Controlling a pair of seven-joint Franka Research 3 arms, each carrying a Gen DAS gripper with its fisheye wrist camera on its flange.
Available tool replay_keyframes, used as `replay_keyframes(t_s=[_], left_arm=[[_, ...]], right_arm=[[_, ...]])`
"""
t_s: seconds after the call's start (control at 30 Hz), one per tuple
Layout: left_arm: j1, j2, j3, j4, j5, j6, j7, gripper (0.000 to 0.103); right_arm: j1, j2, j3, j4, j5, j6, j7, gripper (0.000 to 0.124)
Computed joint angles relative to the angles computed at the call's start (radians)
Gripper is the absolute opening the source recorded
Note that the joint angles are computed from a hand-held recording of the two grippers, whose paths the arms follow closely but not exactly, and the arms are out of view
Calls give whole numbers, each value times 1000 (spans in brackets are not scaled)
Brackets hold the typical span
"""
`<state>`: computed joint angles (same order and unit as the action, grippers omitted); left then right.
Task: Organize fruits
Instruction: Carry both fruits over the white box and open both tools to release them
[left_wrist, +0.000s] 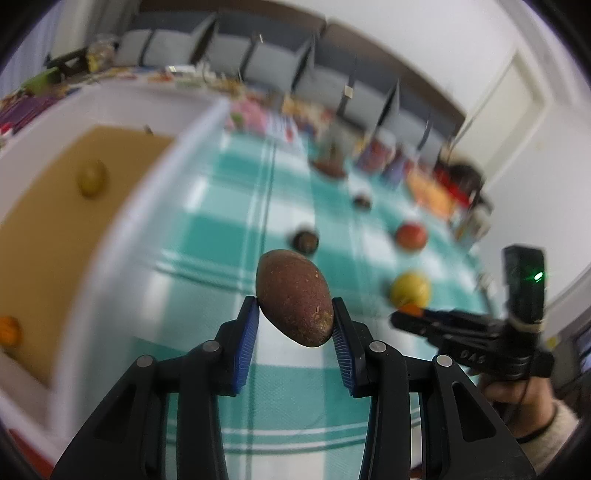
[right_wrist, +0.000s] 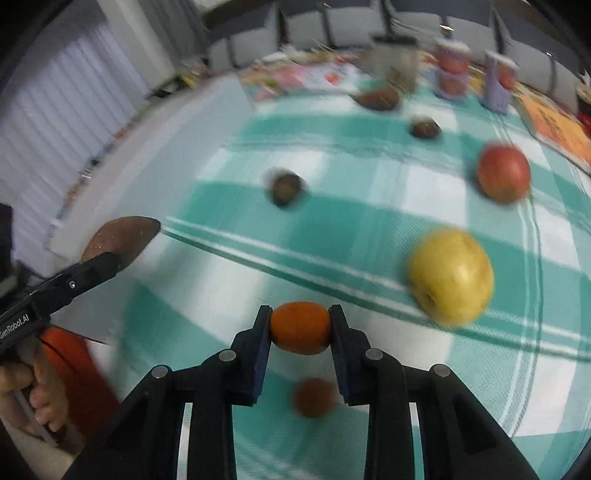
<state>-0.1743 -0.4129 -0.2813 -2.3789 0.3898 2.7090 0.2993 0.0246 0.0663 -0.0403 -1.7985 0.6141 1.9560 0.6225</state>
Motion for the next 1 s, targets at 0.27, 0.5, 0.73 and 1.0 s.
replay_keyframes(t_s=[0.27,0.5,0.73,1.0], left_arm=[[41,-269,114,-107,-69,-326,127,40],[92,-321,143,-203,-132,-441,151,40],[160,-351,70,-168,-29,-493,78,77],[114,-268,-22,-50,86,-350,-15,84]], right_arm=[[151,-54,101,67,160,-205,52,31],[299,13,166,64,23,-56,165,31],[309,2,154,45,69,106,189,66],[214,-235,40,-178,261,325,-108,92]])
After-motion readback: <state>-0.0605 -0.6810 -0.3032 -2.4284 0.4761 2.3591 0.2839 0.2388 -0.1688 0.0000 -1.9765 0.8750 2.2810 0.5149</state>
